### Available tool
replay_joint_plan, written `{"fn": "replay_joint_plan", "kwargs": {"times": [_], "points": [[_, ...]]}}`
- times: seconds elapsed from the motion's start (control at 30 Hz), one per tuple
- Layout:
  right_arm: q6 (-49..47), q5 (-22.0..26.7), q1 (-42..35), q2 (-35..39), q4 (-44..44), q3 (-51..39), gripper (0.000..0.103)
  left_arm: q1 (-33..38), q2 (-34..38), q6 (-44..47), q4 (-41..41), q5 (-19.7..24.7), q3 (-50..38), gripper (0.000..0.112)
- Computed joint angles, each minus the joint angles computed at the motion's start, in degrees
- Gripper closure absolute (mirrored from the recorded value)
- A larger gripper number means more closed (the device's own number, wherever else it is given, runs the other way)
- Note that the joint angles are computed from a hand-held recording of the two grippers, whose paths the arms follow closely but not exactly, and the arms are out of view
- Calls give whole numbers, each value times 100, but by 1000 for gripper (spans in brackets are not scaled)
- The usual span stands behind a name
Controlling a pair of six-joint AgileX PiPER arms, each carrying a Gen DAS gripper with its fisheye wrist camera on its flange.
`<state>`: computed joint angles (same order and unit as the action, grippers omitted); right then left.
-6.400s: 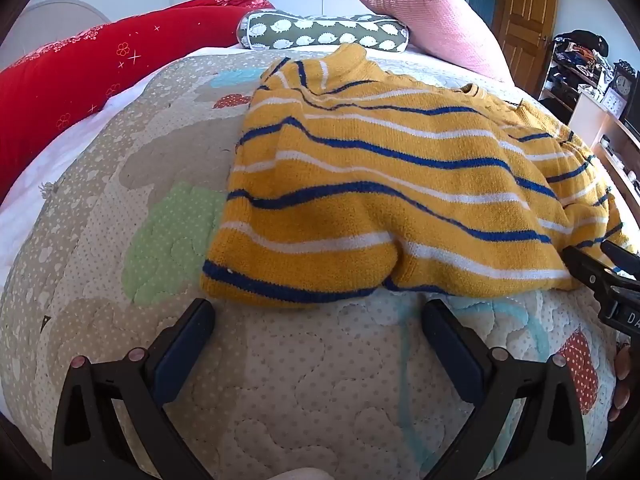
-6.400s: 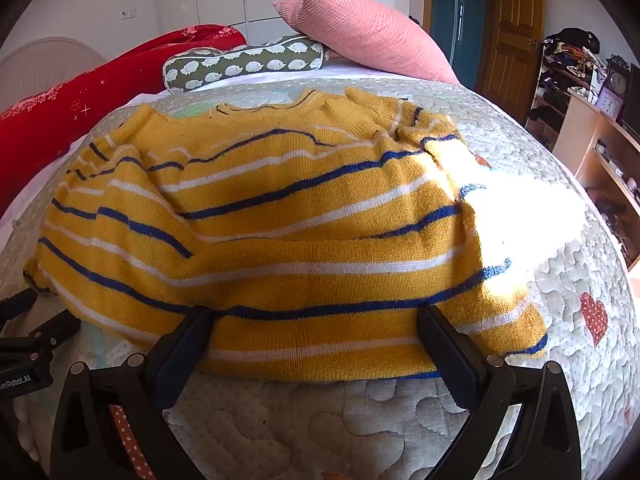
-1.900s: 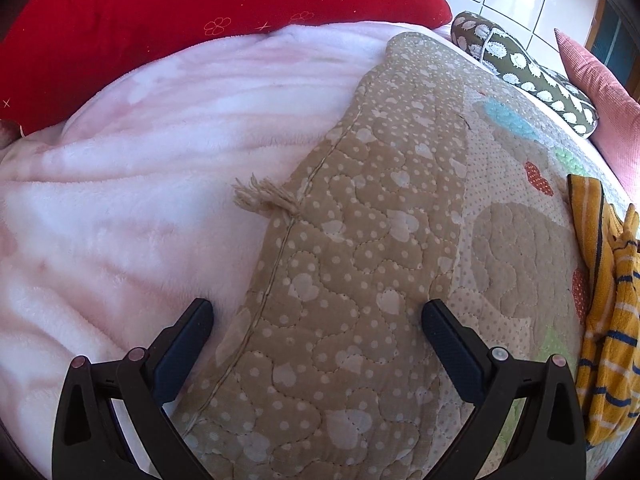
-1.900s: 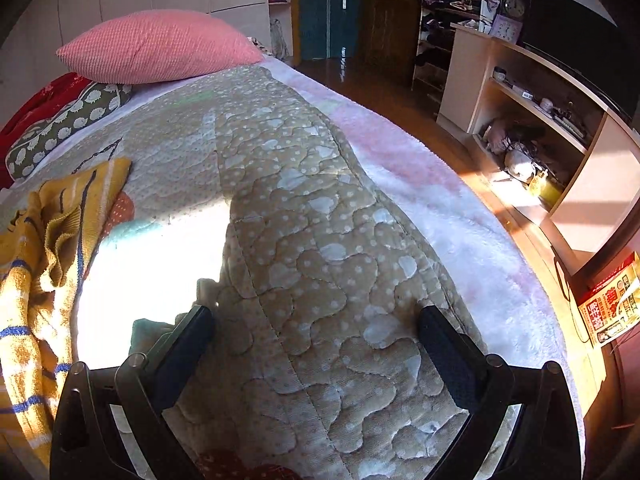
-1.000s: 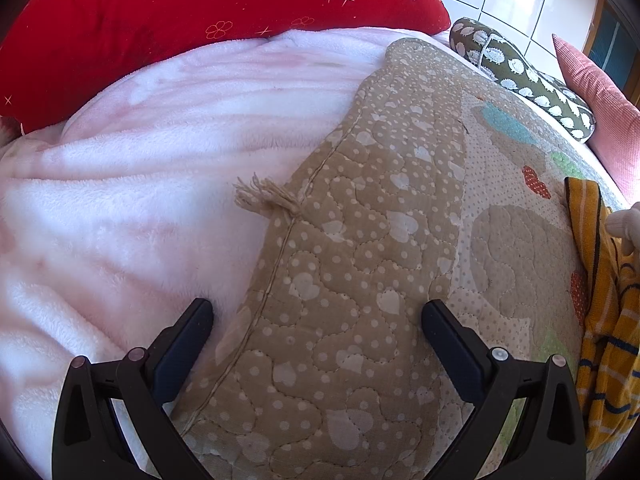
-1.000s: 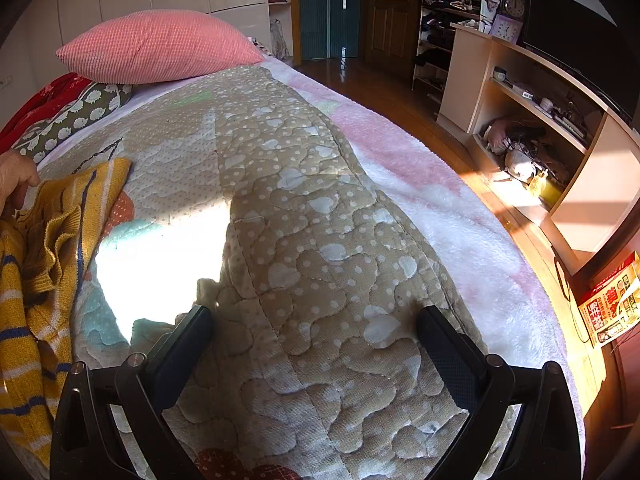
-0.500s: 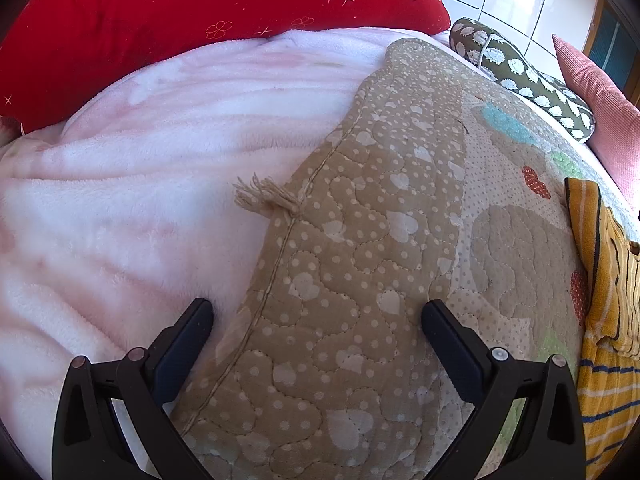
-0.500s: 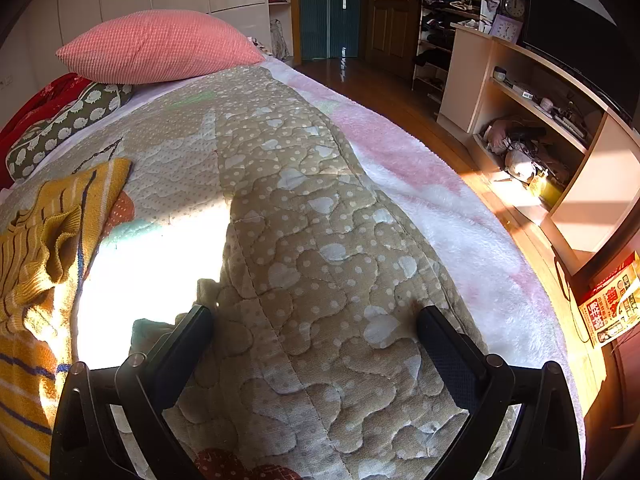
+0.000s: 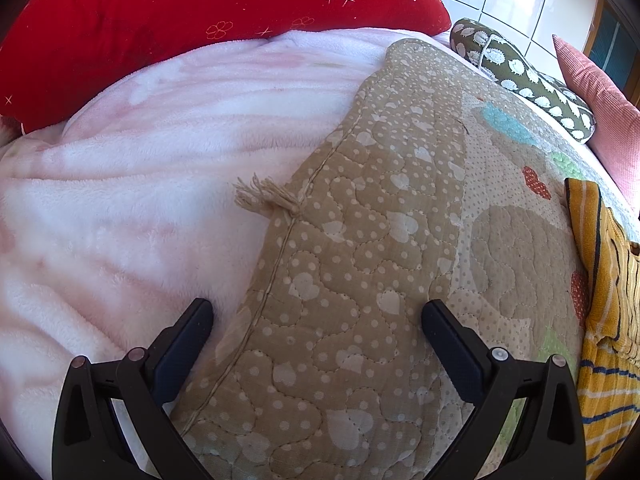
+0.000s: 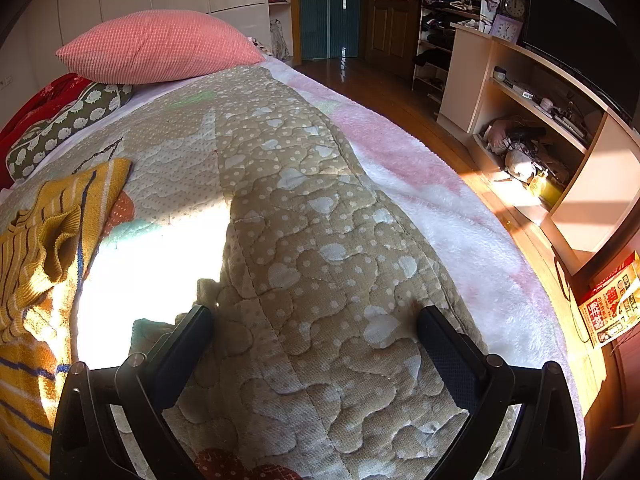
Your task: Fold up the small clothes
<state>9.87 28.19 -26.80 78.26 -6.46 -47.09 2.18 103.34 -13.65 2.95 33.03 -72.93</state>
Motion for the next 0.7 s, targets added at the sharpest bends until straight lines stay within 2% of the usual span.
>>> {"fn": "replay_joint_plan", "kwargs": {"times": [0.17,0.27,0.37,0.43,0.53,0.6,0.7], "points": [[-80,33,-21,-29,112,5,1,-63,68,-156,151,94,-116,9],[-89,317,-69,16,265,-147,1,22,152,224,-177,474,-368,9],[352,577,85,120,-95,-337,1,-101,206,-116,123,664,-547,9],[449,833,171,173,-292,-526,1,-197,-16,-534,500,450,-327,13],[1621,1432,575,67,-1285,-716,1,-271,-580,-1145,1008,147,109,14],[2115,1744,912,-269,-1787,-702,1,-341,-1050,-1531,1373,111,342,14],[2786,2103,1713,-1098,-2379,-607,1,-791,-1823,-2548,2601,339,667,14]]}}
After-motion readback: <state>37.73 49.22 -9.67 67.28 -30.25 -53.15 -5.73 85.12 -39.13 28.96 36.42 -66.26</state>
